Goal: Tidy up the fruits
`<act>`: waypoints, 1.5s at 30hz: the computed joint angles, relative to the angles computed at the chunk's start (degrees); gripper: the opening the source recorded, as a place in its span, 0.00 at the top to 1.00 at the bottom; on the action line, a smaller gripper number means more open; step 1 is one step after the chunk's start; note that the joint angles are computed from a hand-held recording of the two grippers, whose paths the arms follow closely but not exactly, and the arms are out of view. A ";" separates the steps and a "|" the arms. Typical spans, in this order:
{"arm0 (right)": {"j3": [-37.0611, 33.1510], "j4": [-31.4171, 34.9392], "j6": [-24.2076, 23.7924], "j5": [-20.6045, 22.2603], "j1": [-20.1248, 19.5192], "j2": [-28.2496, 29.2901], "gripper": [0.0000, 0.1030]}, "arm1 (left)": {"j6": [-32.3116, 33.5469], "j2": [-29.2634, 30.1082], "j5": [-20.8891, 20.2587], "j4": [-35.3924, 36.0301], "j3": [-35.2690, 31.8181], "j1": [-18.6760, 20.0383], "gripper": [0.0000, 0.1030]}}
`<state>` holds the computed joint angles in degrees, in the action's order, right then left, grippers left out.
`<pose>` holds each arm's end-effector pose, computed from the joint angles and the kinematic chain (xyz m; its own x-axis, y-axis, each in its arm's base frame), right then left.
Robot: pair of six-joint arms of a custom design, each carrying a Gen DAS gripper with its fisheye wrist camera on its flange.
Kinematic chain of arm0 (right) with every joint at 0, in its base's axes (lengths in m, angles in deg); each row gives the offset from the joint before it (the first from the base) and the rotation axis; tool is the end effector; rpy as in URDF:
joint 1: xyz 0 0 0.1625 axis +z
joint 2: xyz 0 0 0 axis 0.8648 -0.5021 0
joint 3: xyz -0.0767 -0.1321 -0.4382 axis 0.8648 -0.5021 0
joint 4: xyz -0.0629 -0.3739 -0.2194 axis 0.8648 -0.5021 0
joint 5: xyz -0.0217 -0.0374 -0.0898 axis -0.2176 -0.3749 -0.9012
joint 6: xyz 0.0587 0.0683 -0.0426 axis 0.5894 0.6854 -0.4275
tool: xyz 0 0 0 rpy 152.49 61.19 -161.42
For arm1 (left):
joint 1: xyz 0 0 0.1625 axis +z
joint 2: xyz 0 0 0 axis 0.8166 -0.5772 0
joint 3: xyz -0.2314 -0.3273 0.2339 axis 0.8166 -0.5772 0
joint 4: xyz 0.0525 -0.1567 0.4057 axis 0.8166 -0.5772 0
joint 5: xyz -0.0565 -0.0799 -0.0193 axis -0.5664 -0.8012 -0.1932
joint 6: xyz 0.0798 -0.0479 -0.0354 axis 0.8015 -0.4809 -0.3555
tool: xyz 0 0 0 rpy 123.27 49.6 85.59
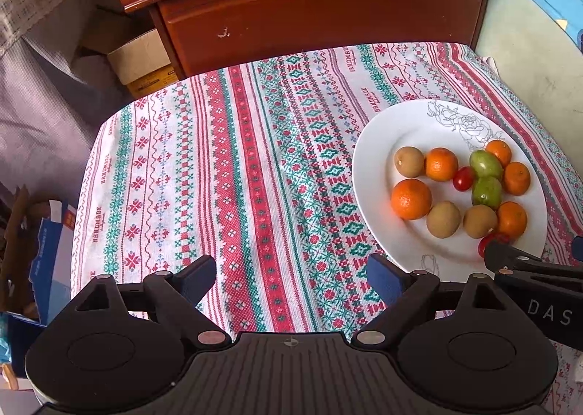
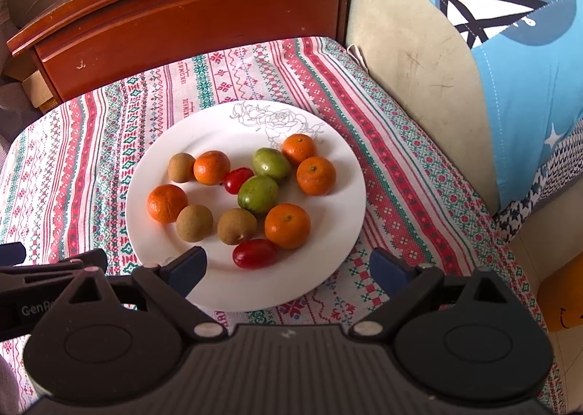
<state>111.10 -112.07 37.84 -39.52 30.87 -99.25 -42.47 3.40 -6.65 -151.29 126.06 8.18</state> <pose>0.0943 -0.8404 0.0847 -0.7209 -0.2097 0.6606 -0.4868 0.8316 -0.2674 -0.1543 -0.7880 0.0117 -0.6099 -0.2210 -0.7610 0.2634 0.8492 -0.4577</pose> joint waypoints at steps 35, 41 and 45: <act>6.58 -0.02 -7.21 4.42 0.05 -2.52 0.07 | -4.37 -6.10 1.82 -2.67 10.14 -0.50 0.12; 11.96 0.72 -11.83 11.28 -0.69 -5.36 0.07 | -5.41 -7.99 2.71 -4.84 12.99 -0.25 0.12; 15.73 1.01 -16.25 16.14 -1.26 -6.92 0.07 | -6.70 -9.30 3.17 -5.99 14.55 0.15 0.12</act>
